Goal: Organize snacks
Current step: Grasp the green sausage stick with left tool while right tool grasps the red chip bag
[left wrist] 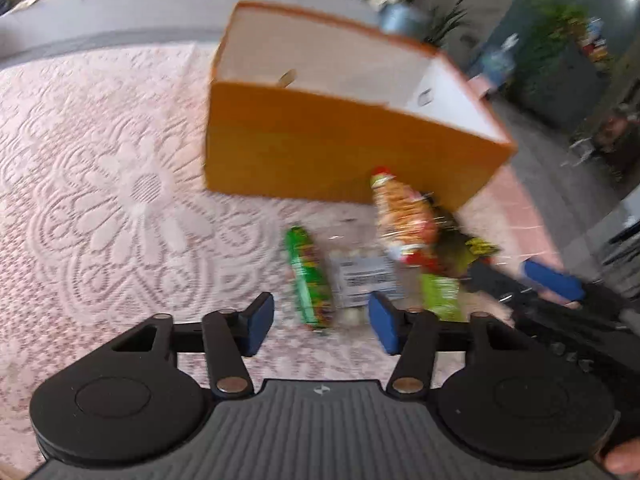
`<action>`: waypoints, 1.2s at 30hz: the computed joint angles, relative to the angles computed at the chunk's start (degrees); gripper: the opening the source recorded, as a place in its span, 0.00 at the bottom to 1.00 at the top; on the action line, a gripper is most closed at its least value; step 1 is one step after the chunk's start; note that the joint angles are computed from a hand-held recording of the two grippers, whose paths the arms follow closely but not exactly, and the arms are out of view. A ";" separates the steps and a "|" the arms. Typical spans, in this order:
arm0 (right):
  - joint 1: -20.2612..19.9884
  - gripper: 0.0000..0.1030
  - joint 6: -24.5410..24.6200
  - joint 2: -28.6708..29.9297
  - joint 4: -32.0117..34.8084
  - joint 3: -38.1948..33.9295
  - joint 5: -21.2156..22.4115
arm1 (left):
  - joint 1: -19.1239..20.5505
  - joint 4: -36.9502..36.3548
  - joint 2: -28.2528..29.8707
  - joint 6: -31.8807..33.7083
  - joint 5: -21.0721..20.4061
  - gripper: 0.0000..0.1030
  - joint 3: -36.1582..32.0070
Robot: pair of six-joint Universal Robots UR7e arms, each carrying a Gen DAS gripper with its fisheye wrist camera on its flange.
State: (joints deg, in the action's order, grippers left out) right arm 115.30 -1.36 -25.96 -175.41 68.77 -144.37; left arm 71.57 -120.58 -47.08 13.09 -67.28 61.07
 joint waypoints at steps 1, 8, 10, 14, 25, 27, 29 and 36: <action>-0.05 0.63 -1.32 0.99 -0.02 -1.77 -0.68 | 0.15 1.18 0.95 -0.35 0.07 0.52 -1.55; -1.53 0.54 -2.55 4.26 2.65 -8.45 0.81 | 1.41 4.62 5.65 -1.55 -0.66 0.51 -7.38; -1.87 0.53 -2.37 4.71 3.26 -9.00 1.31 | 1.81 5.13 6.40 -1.87 -1.52 0.51 -8.28; -2.55 0.50 -3.16 5.14 1.68 -9.30 3.63 | 2.11 4.68 6.88 -1.91 -0.34 0.49 -8.21; -3.84 0.50 -2.96 9.90 8.31 -17.50 2.92 | 2.74 0.17 3.79 2.50 -1.13 0.43 -3.20; -3.92 0.50 -2.45 9.78 8.85 -17.26 2.80 | 2.62 -0.26 3.62 3.50 -1.31 0.43 -2.39; -4.03 0.50 -1.65 9.77 9.34 -17.26 2.51 | 2.50 0.14 3.96 3.41 -1.33 0.43 -2.70; -4.21 0.54 -1.89 10.06 9.51 -17.30 2.81 | 1.90 -3.77 5.30 4.89 0.28 0.43 -2.10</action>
State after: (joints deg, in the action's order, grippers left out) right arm 111.09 -3.25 -15.90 -165.90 51.47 -141.56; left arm 73.47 -124.36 -41.78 17.98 -67.00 58.97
